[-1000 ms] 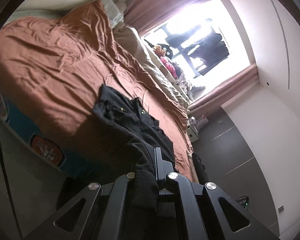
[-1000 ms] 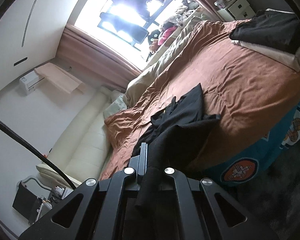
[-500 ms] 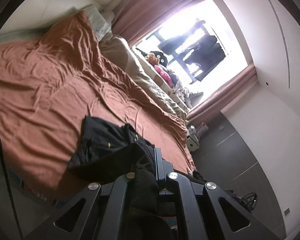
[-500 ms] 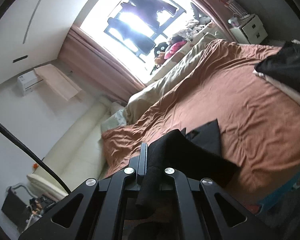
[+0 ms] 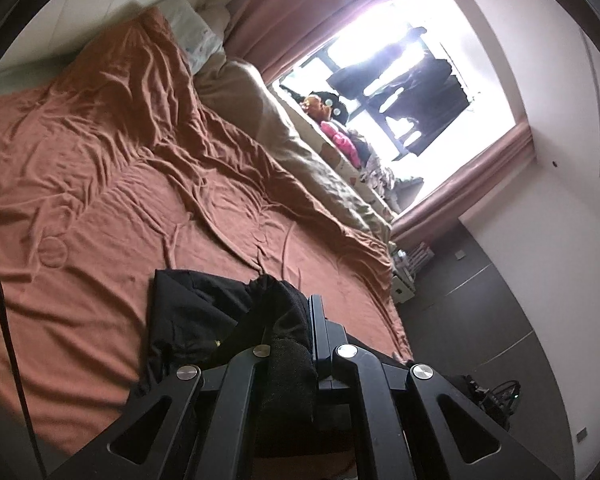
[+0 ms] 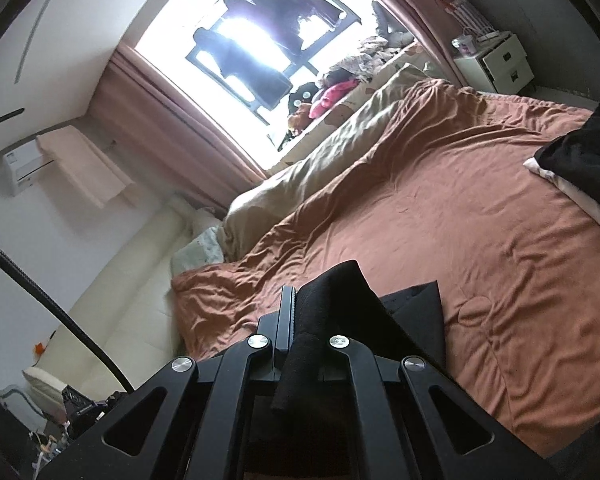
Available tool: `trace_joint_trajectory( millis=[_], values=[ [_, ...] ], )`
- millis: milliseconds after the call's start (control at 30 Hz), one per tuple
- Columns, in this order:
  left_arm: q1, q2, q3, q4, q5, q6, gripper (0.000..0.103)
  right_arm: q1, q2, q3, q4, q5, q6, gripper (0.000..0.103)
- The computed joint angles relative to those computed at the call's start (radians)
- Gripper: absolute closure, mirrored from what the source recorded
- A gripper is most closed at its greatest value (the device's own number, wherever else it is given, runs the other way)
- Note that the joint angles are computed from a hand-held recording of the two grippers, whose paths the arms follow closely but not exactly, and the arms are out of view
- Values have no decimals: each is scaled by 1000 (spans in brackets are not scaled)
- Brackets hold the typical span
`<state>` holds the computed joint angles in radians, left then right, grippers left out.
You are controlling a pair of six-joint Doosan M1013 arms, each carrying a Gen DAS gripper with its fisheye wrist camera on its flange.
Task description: Fold large clothes
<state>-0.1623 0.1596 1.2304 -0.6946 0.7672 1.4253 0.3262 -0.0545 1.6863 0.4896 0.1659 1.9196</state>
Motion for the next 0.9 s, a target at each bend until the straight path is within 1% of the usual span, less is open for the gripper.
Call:
trace_joint_trajectory(
  millis=[167, 267, 300, 433, 633, 700, 767, 800, 833, 867, 900],
  values=[
    [4, 83, -63, 10, 19, -35, 100, -18, 76, -72, -36, 45, 48, 103],
    [4, 132, -99, 38, 37, -63, 100, -20, 124, -116, -103, 83, 129, 103],
    [4, 150, -111, 50, 46, -76, 100, -26, 136, -129, -101, 96, 133, 103],
    [2, 209, -152, 86, 80, -109, 100, -29, 191, -183, -177, 150, 234, 103],
    [4, 279, -179, 117, 107, -169, 100, -35, 268, -260, -176, 240, 289, 103],
    [3, 297, -189, 130, 113, -185, 99, -45, 288, -284, -131, 265, 261, 103],
    [3, 315, -208, 131, 119, -178, 99, -50, 303, -307, -116, 291, 265, 102],
    [-1, 327, -228, 158, 138, -191, 96, -50, 310, -326, -131, 315, 277, 101],
    [-4, 335, -243, 174, 152, -198, 85, -47, 307, -326, -149, 312, 287, 96],
    [-6, 340, -254, 173, 159, -186, 60, -44, 304, -326, -173, 302, 299, 89],
    [-7, 339, -253, 164, 150, -169, 45, -37, 295, -322, -214, 285, 327, 60]
  ],
)
